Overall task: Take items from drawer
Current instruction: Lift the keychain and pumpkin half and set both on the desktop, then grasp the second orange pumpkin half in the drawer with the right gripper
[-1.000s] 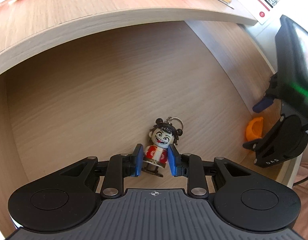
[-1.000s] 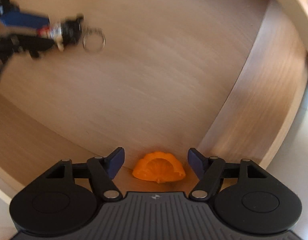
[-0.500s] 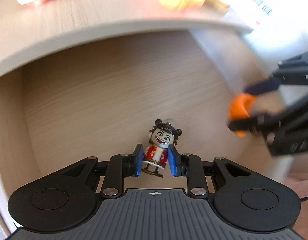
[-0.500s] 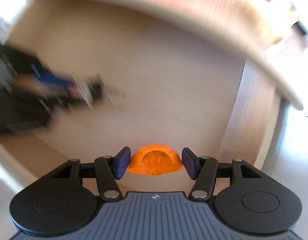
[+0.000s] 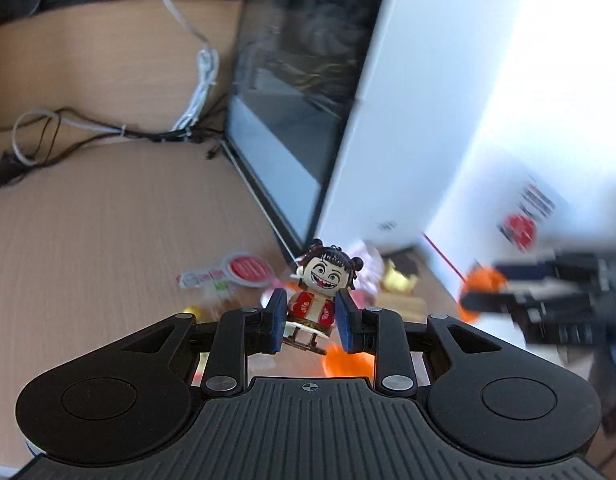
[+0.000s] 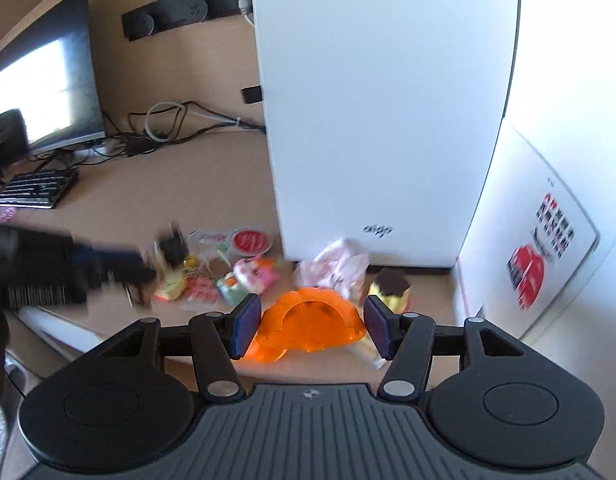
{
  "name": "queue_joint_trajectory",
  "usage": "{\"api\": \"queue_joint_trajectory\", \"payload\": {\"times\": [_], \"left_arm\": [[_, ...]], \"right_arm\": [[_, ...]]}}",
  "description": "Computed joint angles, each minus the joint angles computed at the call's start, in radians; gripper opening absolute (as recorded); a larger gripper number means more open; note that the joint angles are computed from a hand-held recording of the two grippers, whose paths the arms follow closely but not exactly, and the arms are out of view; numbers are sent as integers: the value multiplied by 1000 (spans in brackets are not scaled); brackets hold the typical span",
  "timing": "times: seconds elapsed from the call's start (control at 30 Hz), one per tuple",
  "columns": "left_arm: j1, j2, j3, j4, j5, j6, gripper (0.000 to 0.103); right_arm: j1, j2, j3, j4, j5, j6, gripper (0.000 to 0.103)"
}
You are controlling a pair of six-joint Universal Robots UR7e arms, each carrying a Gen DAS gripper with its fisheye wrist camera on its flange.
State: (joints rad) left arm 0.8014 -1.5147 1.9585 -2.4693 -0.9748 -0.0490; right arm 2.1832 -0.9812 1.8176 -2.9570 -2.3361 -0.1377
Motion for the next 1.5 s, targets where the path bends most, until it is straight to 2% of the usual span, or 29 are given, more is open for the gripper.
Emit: {"api": "queue_joint_trajectory", "payload": {"times": [0.17,0.33,0.4,0.43,0.5,0.63,0.77,0.87,0.93,1.07,1.1,1.17,1.27,1.43,1.5], "left_arm": [[61,80,-1,-60,8,17,30],[107,114,37,-138,30,43,30],[117,128,52,-183,48,62,30],[124,142,54,-211,54,73,30],[132,158,62,-264,63,100,30],[147,175,88,-383,67,163,32],[147,191,86,-414,120,172,45],[148,195,80,-404,147,142,45],[152,188,79,-394,129,124,41],[150,165,88,-398,103,105,41],[147,159,90,-400,106,99,41],[140,144,94,-406,109,89,41],[126,117,101,-397,116,82,41],[96,64,130,-369,141,42,41],[84,40,147,-355,143,10,41]], "right_arm": [[-15,11,-14,67,9,59,56],[-29,10,-16,118,3,81,55],[-36,2,1,122,6,91,47],[-40,-2,2,138,12,100,33],[-49,0,2,150,16,110,32],[-61,-1,21,134,12,108,28],[-70,-4,45,67,5,79,27],[-76,-17,63,30,11,70,27],[-81,-27,70,32,22,78,27],[-90,-48,83,74,85,92,29],[-91,-49,84,92,98,90,32],[-88,-45,86,131,103,87,44],[-88,-41,91,194,104,97,48],[-114,-49,102,316,139,162,59],[-131,-43,109,360,160,189,59]]}}
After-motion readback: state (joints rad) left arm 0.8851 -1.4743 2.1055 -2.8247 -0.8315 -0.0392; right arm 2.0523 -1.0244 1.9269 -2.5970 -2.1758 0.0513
